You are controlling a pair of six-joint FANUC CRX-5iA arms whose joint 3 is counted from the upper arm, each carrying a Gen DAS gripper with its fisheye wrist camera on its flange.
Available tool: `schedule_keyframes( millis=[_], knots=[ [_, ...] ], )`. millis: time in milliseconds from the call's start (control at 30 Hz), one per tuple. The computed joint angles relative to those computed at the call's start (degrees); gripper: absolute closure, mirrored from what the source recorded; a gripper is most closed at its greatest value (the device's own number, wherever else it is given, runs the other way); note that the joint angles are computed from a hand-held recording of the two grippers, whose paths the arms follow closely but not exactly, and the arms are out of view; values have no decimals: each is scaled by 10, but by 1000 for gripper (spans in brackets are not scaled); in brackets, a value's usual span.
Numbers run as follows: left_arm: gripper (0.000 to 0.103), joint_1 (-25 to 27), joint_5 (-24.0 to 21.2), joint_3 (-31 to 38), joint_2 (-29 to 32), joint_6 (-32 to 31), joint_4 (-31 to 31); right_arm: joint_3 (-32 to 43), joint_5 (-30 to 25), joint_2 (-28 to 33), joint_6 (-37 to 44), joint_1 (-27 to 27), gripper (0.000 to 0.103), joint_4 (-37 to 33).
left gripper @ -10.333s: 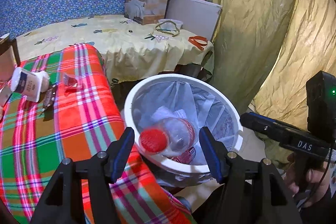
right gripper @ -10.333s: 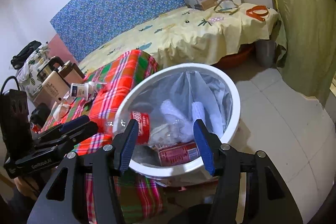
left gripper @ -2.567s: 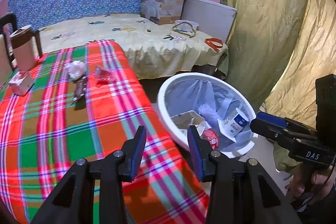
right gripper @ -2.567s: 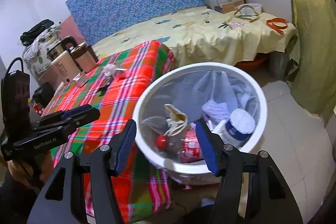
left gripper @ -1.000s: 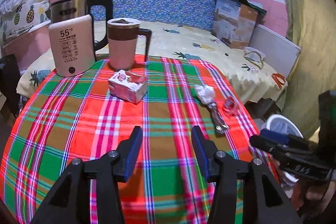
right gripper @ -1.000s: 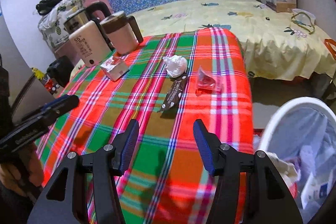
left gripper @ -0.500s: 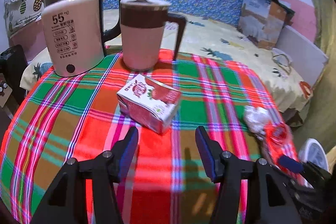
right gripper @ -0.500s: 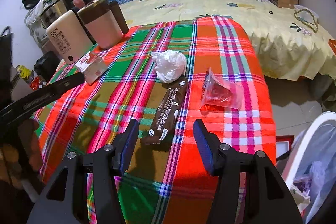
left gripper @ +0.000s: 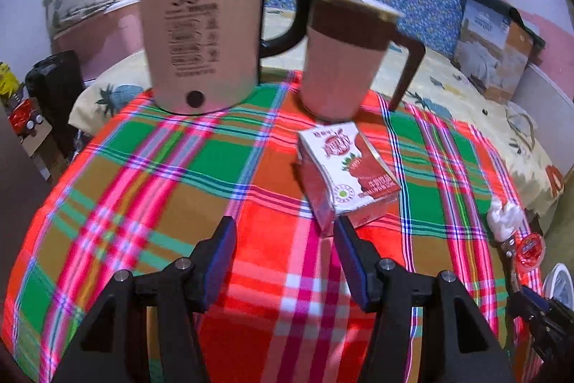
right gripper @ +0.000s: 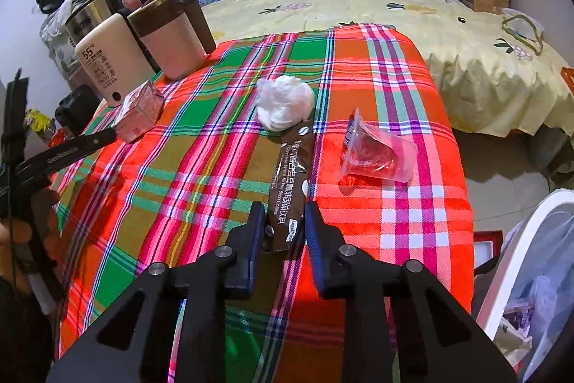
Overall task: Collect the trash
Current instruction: 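Grasp the strawberry milk carton with the left gripper while the right gripper grasps the brown wrapper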
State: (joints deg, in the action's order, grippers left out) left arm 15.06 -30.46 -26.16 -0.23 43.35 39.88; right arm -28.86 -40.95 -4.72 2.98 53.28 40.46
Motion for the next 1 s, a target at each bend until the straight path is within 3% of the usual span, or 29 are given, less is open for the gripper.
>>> schedule_keyframes(
  millis=[133,200,467,667,833,1000],
  knots=[
    [41,-16,-3,-23,-17,-75,79,-4,7,-2,-5,-1,79,3],
    [38,-32,-5,-13,-7,-78,85,-5,9,-4,-4,-1,80,3],
    [37,-67,16,74,55,108,-82,-23,30,-19,-8,3,80,6],
    [37,-67,11,100,70,156,-124,-30,45,-24,-11,3,80,5],
    [47,-59,-8,99,67,158,-142,-42,45,-38,-22,11,80,13],
    [48,-46,-8,38,22,74,-80,-63,43,-59,-47,26,81,31]
  ],
)
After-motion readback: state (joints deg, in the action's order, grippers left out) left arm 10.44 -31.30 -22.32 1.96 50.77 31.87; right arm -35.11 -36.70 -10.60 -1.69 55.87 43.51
